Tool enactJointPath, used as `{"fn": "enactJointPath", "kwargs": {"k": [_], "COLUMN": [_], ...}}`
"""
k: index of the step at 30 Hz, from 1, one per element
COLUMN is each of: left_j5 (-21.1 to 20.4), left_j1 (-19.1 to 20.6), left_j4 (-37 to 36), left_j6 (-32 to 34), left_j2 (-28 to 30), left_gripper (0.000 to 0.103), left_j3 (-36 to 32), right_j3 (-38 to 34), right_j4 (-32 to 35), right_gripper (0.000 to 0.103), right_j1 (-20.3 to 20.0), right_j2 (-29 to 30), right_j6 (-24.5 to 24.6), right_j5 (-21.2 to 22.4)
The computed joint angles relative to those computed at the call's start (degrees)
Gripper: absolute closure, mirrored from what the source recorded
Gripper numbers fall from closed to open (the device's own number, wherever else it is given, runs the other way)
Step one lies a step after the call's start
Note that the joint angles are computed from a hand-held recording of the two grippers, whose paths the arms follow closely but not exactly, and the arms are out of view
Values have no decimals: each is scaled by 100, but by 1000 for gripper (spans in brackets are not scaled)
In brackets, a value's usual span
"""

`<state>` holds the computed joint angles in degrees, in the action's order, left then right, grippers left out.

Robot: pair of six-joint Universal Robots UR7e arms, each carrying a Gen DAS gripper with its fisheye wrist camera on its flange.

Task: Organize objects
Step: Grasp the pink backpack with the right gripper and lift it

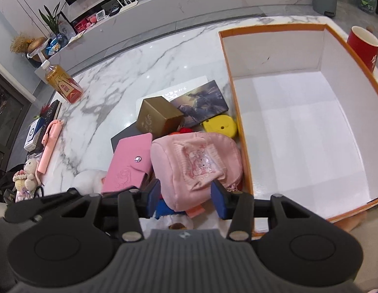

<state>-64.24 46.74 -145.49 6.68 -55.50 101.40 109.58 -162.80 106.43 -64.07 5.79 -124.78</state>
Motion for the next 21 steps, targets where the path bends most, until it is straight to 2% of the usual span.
{"fn": "enactJointPath", "kwargs": {"k": [3, 5, 7, 11, 18, 21], "left_j5": [141, 192, 229, 337, -99, -284], "left_j1": [28, 96, 196, 354, 798, 916], "left_j4": [46, 188, 341, 656, 1361, 1765], "left_j6": [-18, -81, -173, -182, -690, -790], "left_j2": [-43, -35, -9, 147, 614, 787], "left_gripper": [84, 78, 65, 50, 35, 34], "left_j3": [-97, -254, -423, -762, -1554, -1832], "right_j3": [-53, -168, -355, -804, -1651, -1945], "right_j4": [22, 94, 201, 444, 1188, 1348], "right_gripper": [55, 55, 54, 53, 50, 46], "right_j1": [15, 20, 34, 84, 41, 29], "right_j2": [14, 74, 184, 500, 1168, 1431], "right_j6": [-58, -104, -144, -196, -135, -213], "right_j5": [-5, -21, -68, -206, -475, -749]}}
